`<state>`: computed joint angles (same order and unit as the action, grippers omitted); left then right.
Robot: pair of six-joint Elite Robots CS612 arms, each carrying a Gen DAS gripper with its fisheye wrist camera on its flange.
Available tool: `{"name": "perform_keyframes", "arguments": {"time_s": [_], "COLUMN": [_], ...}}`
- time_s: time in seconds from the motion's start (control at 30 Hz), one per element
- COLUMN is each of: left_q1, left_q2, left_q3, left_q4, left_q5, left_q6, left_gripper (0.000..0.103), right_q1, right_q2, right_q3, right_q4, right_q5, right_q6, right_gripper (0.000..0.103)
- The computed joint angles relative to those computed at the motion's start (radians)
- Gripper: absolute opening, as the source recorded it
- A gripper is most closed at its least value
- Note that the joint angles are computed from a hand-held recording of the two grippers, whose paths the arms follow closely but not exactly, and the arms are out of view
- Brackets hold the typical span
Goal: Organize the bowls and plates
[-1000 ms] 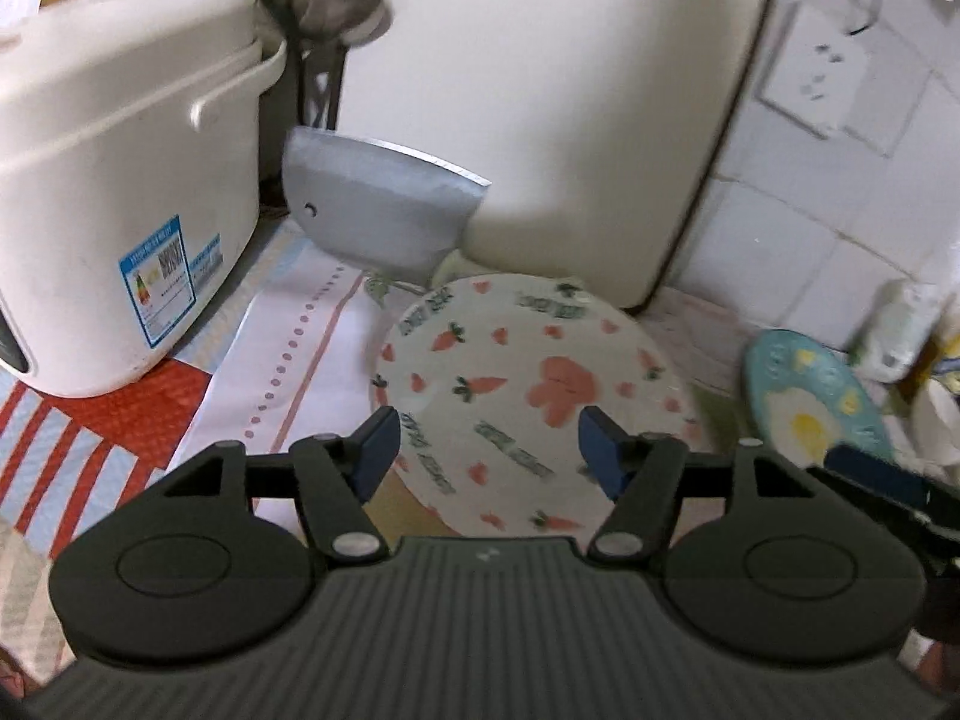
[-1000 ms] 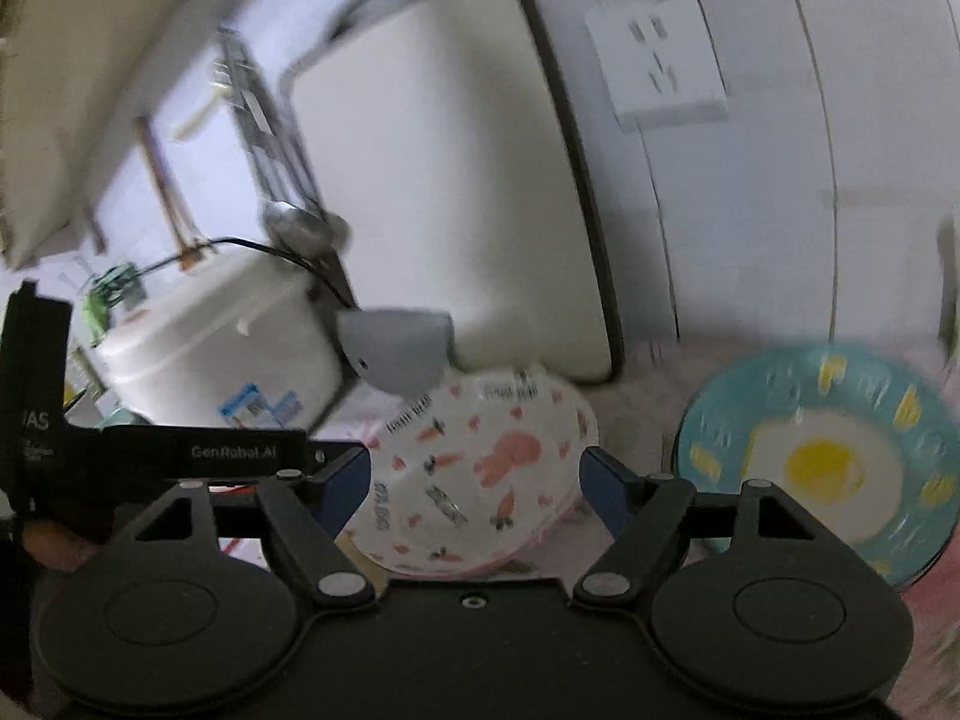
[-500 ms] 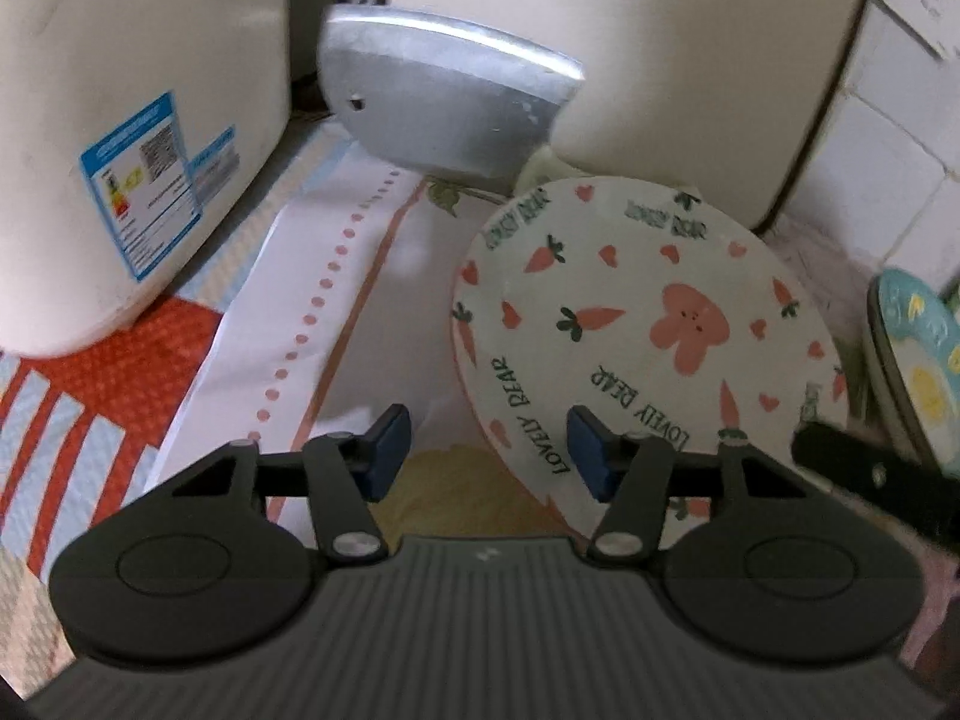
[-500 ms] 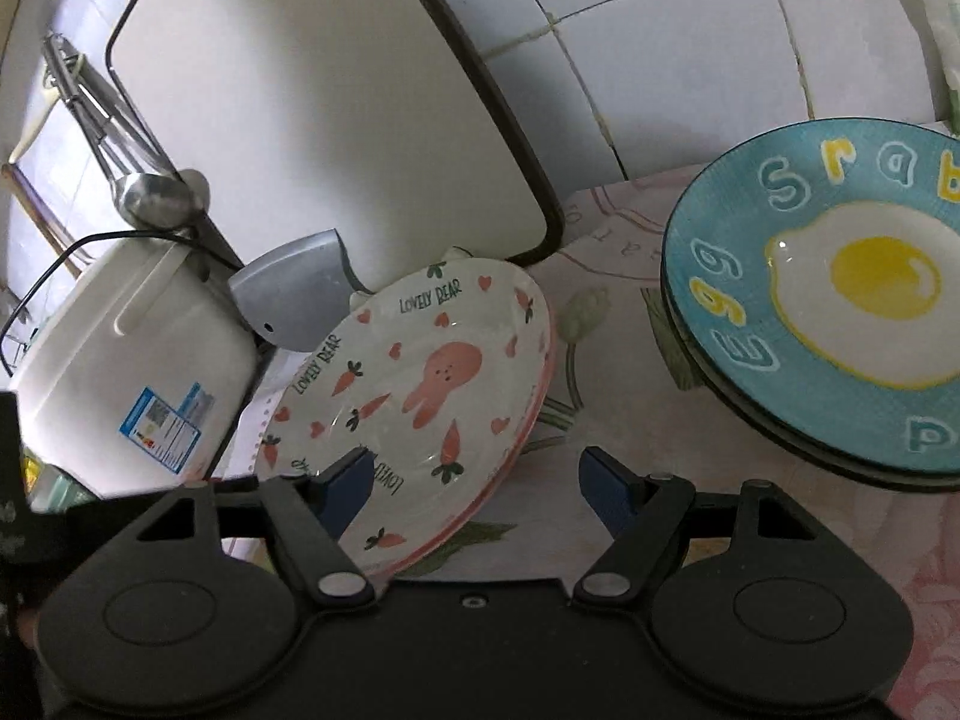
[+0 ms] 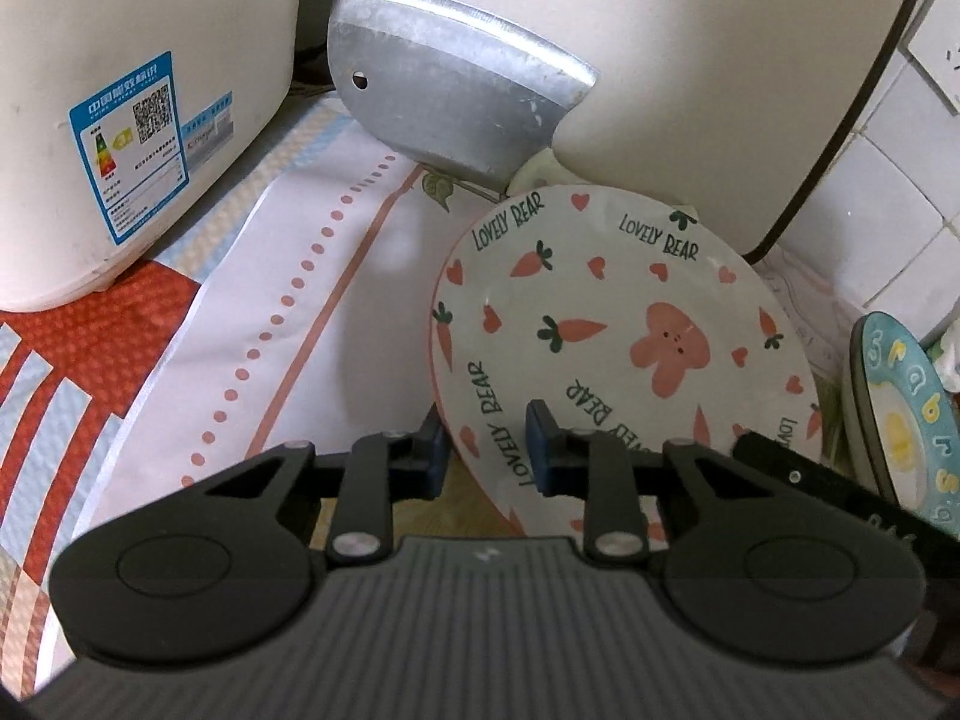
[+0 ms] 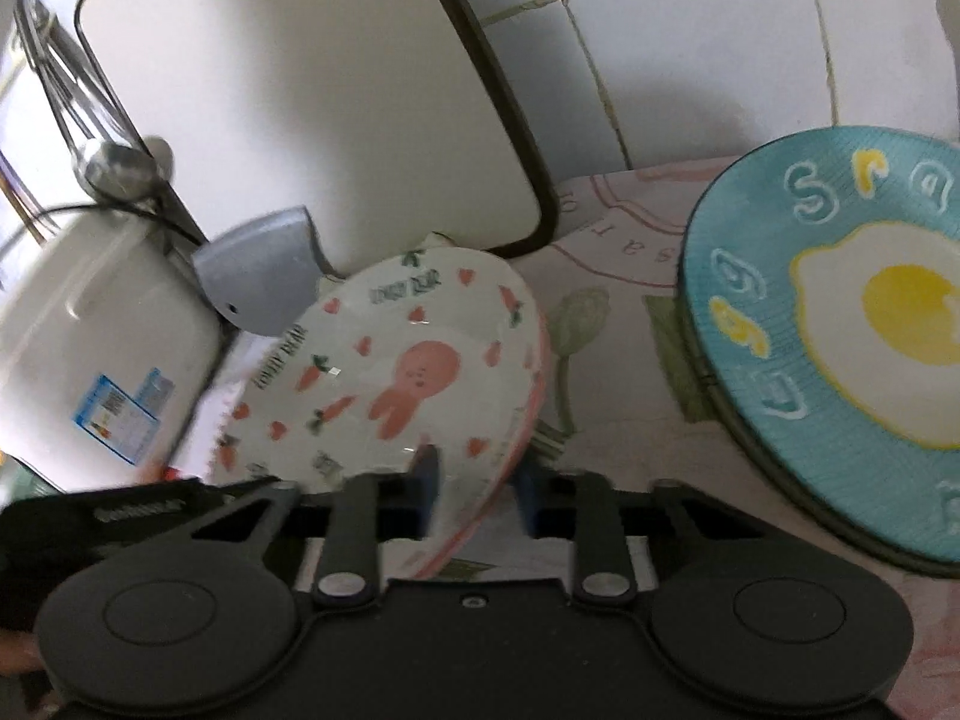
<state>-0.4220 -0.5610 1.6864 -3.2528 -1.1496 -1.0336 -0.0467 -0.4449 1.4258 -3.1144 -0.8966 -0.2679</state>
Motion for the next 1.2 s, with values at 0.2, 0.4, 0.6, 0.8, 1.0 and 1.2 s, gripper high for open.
{"name": "perform_keyframes", "arguments": {"time_s": [0.2,0.4,0.6,0.8,1.0,1.2], "left_q1": [-0.014,-0.054,-0.100,-0.140,-0.169,-0.180], "left_q2": [-0.013,-0.056,-0.106,-0.141,-0.136,-0.110], "left_q3": [0.003,0.050,0.095,0.115,0.087,0.013], "left_q4": [0.039,0.038,0.017,-0.013,-0.060,-0.081], "left_q5": [0.024,0.061,0.123,0.151,0.151,0.102], "left_q6": [0.018,0.028,0.044,0.065,0.146,0.190], "left_gripper": [0.025,0.025,0.025,0.025,0.025,0.025], "right_q1": [-0.005,-0.036,-0.068,-0.115,-0.160,-0.203], "right_q2": [-0.014,-0.050,-0.107,-0.159,-0.193,-0.209], "right_q3": [0.017,0.053,0.147,0.208,0.234,0.233], "right_q4": [0.007,0.042,-0.034,-0.064,-0.074,-0.100], "right_q5": [0.006,0.066,0.099,0.157,0.172,0.157], "right_q6": [-0.093,-0.111,-0.122,-0.125,-0.106,-0.099], "right_gripper": [0.023,0.023,0.024,0.025,0.025,0.026]}}
